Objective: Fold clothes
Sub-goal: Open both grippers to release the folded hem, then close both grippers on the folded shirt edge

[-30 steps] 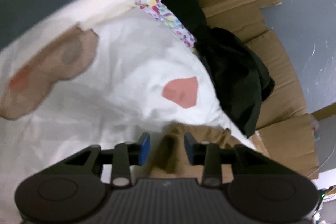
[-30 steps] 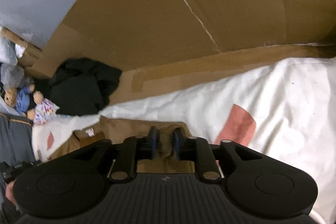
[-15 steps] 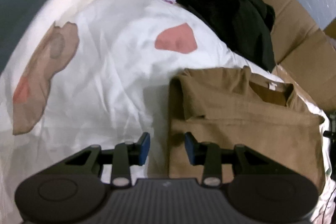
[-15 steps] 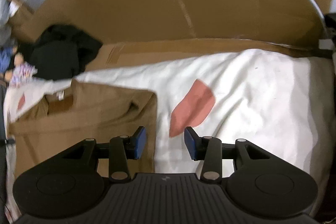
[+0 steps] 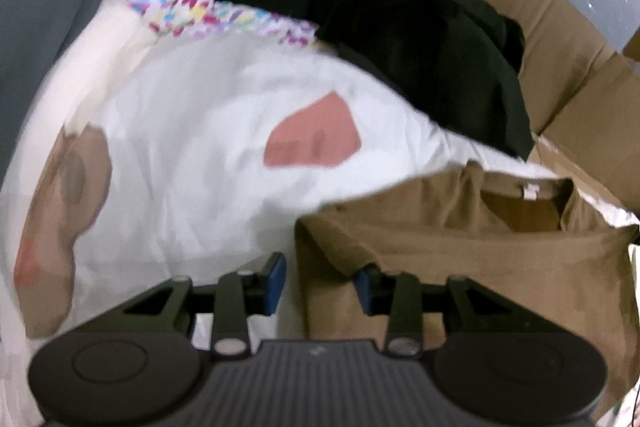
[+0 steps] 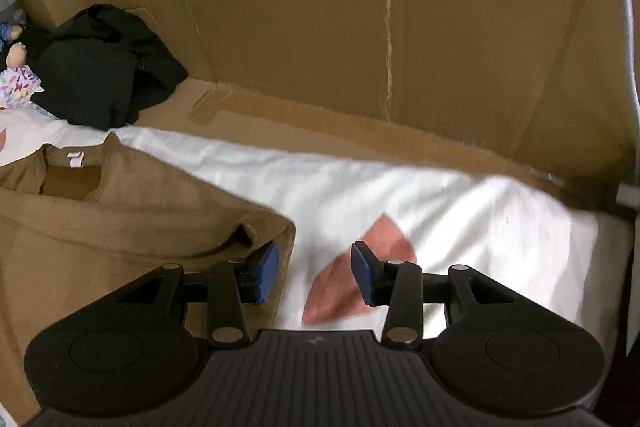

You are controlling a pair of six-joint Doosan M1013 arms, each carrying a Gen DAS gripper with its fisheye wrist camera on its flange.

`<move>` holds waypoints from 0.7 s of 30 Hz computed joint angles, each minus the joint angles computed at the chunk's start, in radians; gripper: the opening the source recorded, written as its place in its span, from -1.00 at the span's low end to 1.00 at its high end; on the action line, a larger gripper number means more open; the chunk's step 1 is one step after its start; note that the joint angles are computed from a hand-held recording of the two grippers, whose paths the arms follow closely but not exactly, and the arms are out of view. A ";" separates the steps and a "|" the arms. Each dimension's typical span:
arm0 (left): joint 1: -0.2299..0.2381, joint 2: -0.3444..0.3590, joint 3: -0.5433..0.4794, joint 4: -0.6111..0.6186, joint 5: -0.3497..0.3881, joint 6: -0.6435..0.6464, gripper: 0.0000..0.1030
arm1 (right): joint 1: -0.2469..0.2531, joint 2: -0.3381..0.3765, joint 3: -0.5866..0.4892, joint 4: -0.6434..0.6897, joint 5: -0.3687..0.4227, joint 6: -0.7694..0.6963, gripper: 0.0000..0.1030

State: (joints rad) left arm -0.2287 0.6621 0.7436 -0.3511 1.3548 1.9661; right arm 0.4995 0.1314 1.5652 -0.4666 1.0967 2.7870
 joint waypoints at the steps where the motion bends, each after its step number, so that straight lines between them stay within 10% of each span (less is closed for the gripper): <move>1: 0.000 0.001 0.000 -0.008 -0.015 -0.005 -0.22 | -0.003 -0.001 0.003 -0.004 -0.010 0.006 -0.13; 8: -0.005 0.012 -0.008 -0.037 -0.108 -0.041 -0.14 | -0.021 -0.009 0.032 -0.029 -0.081 0.066 -0.13; 21: 0.016 0.038 -0.038 -0.091 -0.052 -0.028 -0.09 | -0.041 -0.021 0.065 -0.010 -0.178 0.118 -0.13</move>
